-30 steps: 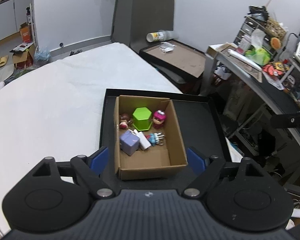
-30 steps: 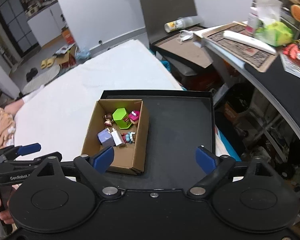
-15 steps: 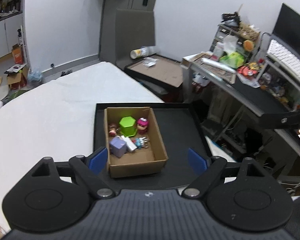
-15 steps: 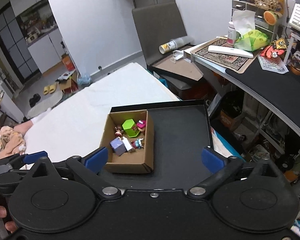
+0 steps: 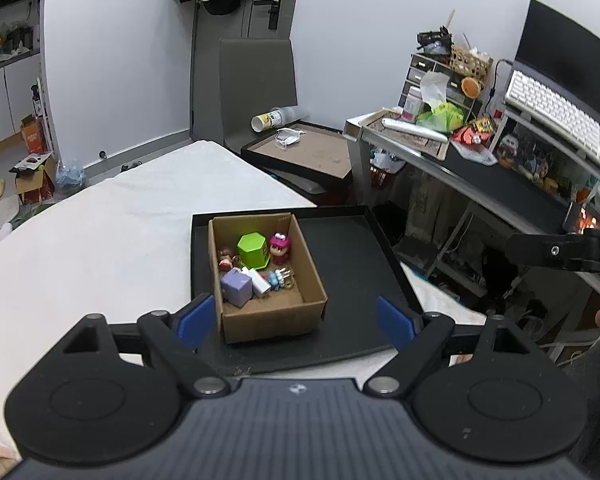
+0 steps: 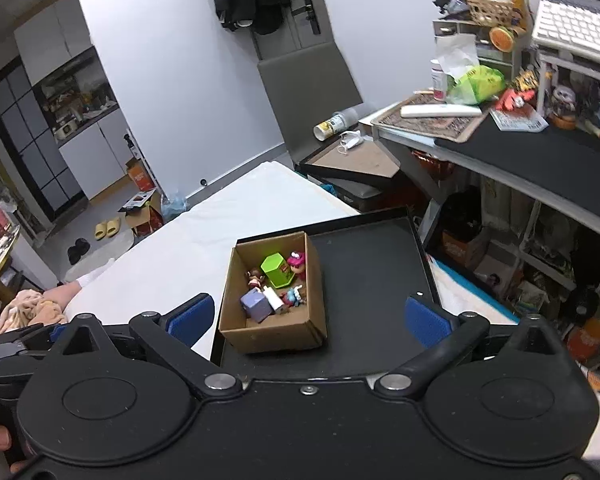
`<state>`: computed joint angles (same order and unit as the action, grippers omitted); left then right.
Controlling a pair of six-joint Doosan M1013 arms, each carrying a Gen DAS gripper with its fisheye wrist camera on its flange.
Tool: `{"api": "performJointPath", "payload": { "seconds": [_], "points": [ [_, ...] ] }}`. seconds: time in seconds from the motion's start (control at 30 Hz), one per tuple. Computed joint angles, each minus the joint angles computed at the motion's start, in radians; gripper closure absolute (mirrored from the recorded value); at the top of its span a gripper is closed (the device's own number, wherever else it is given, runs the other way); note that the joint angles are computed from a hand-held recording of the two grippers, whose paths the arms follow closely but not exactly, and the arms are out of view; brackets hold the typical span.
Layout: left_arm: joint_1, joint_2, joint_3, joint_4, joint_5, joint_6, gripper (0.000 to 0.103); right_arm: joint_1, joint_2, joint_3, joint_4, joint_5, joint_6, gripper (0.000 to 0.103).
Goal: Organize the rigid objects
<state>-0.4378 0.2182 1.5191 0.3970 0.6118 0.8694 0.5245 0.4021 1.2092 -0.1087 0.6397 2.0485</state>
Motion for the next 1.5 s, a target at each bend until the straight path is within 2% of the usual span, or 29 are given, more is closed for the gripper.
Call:
{"api": "performJointPath", "payload": {
  "seconds": [0.13, 0.2, 0.5, 0.6, 0.97, 1.23, 1.5],
  "points": [
    [-0.006, -0.013, 0.022, 0.002, -0.005, -0.009, 0.016, 0.008, -0.024, 0.046, -0.037, -0.026, 0.048, 0.000],
    [-0.011, -0.016, 0.027, 0.019, -0.003, -0.018, 0.016, 0.015, -0.031, 0.056, -0.057, -0.015, 0.056, 0.000],
    [-0.033, -0.025, 0.042, 0.044, 0.018, -0.021, 0.016, 0.033, -0.044, 0.090, 0.012, -0.022, -0.054, 0.000],
    [-0.040, -0.029, 0.048, 0.061, 0.024, -0.029, 0.016, 0.048, -0.048, 0.099, -0.081, -0.030, 0.008, 0.000],
    [-0.046, -0.041, 0.063, 0.075, 0.037, -0.036, 0.016, 0.038, -0.056, 0.129, -0.042, -0.038, 0.036, 0.000],
    [-0.045, -0.046, 0.069, 0.078, 0.036, -0.044, 0.016, 0.039, -0.061, 0.143, -0.106, -0.050, 0.128, 0.000],
    [-0.045, -0.044, 0.067, 0.076, 0.039, -0.039, 0.016, 0.034, -0.059, 0.141, -0.085, -0.037, 0.115, 0.000]
  ]
}}
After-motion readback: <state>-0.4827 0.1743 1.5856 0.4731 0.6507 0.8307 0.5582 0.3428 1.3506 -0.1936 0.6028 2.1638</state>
